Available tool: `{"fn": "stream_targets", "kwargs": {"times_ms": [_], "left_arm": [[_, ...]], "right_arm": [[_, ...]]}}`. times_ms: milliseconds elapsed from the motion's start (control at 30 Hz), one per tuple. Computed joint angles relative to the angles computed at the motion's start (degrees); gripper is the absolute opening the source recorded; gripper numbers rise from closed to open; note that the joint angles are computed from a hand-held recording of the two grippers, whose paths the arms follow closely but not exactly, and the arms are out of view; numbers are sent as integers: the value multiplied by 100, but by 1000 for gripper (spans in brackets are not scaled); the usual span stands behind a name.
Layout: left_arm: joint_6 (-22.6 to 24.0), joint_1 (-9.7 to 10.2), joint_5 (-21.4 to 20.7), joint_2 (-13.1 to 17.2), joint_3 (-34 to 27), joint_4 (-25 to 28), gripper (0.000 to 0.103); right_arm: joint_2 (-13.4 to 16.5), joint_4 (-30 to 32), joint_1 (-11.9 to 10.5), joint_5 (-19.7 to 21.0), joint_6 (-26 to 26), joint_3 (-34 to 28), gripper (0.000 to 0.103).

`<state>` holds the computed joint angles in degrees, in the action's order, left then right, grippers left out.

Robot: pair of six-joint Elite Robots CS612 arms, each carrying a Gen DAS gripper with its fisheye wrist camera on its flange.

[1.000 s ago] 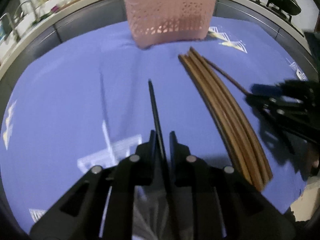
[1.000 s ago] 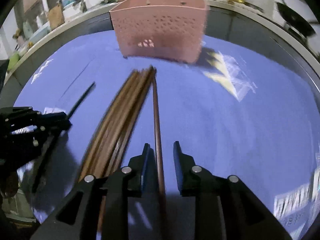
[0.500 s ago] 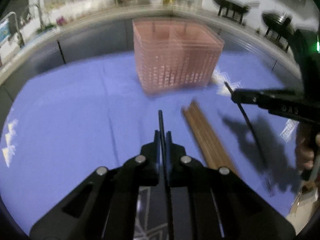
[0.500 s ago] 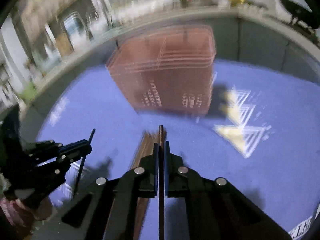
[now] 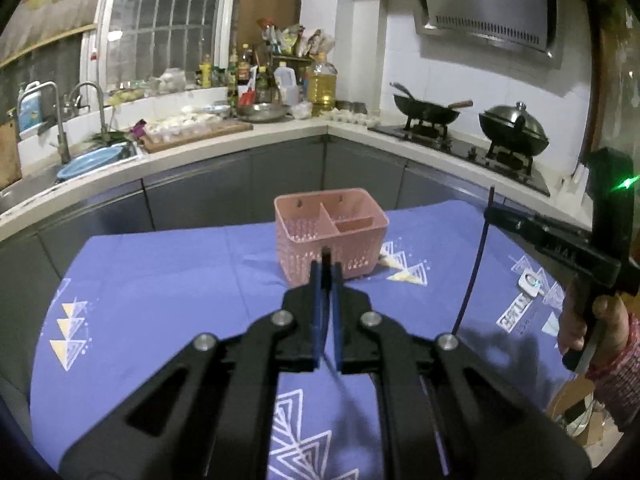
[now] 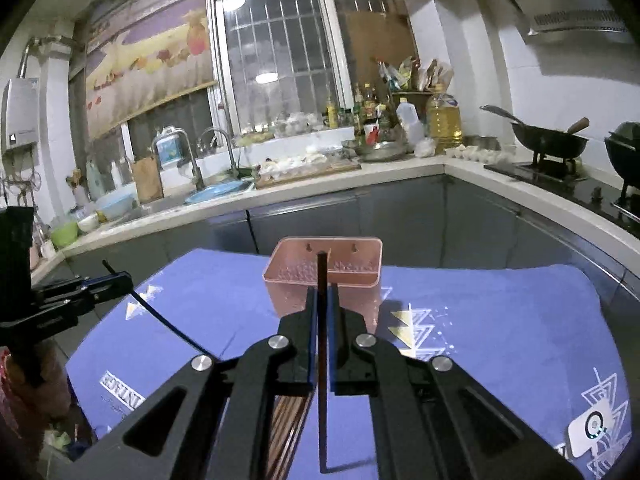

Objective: Organize utensils
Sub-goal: 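Lower the chopstick into the pink basket and open the left tool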

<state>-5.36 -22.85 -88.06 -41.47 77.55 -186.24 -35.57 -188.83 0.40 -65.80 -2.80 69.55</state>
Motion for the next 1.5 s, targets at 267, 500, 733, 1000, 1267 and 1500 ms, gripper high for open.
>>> {"fn": "stream_targets", "kwargs": {"times_ms": [267,500,733,1000,1267,1500], "left_arm": [[-45,39,-120,79,-220,177,5],[16,43,-254,240,-1045,313,5],[14,35,56,777,-2497,543,5],[60,46,444,1661,-3906,1422,5],[-417,89,360,1841,-3832,2074,5],[-715,49,772,1296,-2625,1256,42]], "right_arm": [[-48,241,-8,92,60,-51,5],[279,607,53,460,476,-1207,5],[1050,562,218,121,950,-2957,5],[2033,1503,312,-178,790,-4551,5],[1992,1828,283,-6,741,-4137,5],[1644,916,212,31,1467,-3287,66]]}}
